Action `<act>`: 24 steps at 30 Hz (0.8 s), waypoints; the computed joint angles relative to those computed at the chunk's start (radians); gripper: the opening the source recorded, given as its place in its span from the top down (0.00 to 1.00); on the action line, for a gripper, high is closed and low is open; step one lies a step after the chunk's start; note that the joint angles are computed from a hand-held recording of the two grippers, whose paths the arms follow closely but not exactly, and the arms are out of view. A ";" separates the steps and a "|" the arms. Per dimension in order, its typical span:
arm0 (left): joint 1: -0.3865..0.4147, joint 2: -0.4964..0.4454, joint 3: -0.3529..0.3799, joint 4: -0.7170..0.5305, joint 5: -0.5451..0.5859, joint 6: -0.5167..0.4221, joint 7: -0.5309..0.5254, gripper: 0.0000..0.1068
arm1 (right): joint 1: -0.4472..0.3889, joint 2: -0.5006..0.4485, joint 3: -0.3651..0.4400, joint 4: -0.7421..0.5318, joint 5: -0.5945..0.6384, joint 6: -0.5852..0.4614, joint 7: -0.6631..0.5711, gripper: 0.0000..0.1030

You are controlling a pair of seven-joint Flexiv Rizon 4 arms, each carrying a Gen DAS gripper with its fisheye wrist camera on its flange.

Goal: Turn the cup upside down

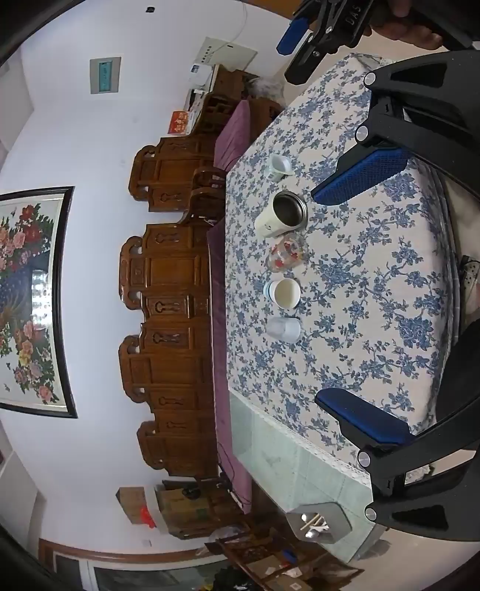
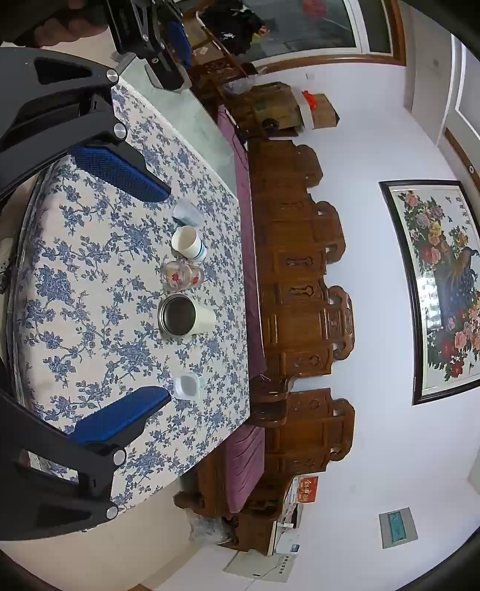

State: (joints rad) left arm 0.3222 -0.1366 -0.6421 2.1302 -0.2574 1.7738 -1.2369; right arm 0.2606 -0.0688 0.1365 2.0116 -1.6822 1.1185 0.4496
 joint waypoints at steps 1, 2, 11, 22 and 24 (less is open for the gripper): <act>0.015 0.000 -0.018 0.003 -0.001 0.006 0.001 0.11 | -0.001 0.000 -0.001 -0.001 -0.007 0.003 0.006 0.03; 0.016 0.000 -0.017 0.003 0.004 0.005 -0.004 0.11 | -0.002 -0.001 -0.001 -0.001 -0.008 0.005 0.008 0.03; -0.001 -0.006 0.004 -0.007 0.023 0.003 -0.022 0.11 | -0.004 -0.002 0.000 0.001 -0.008 0.007 0.007 0.03; 0.001 0.019 -0.017 0.005 -0.038 0.001 0.015 0.11 | 0.002 -0.007 -0.001 -0.005 -0.003 0.008 0.004 0.03; 0.011 0.021 -0.029 0.004 -0.046 -0.003 0.023 0.11 | 0.003 -0.007 0.000 -0.005 -0.001 0.005 0.002 0.03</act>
State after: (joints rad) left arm 0.3329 -0.1153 -0.6708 2.1344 -0.3039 1.7708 -1.2138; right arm 0.2633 -0.0759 0.1363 2.0063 -1.6836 1.1235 0.4520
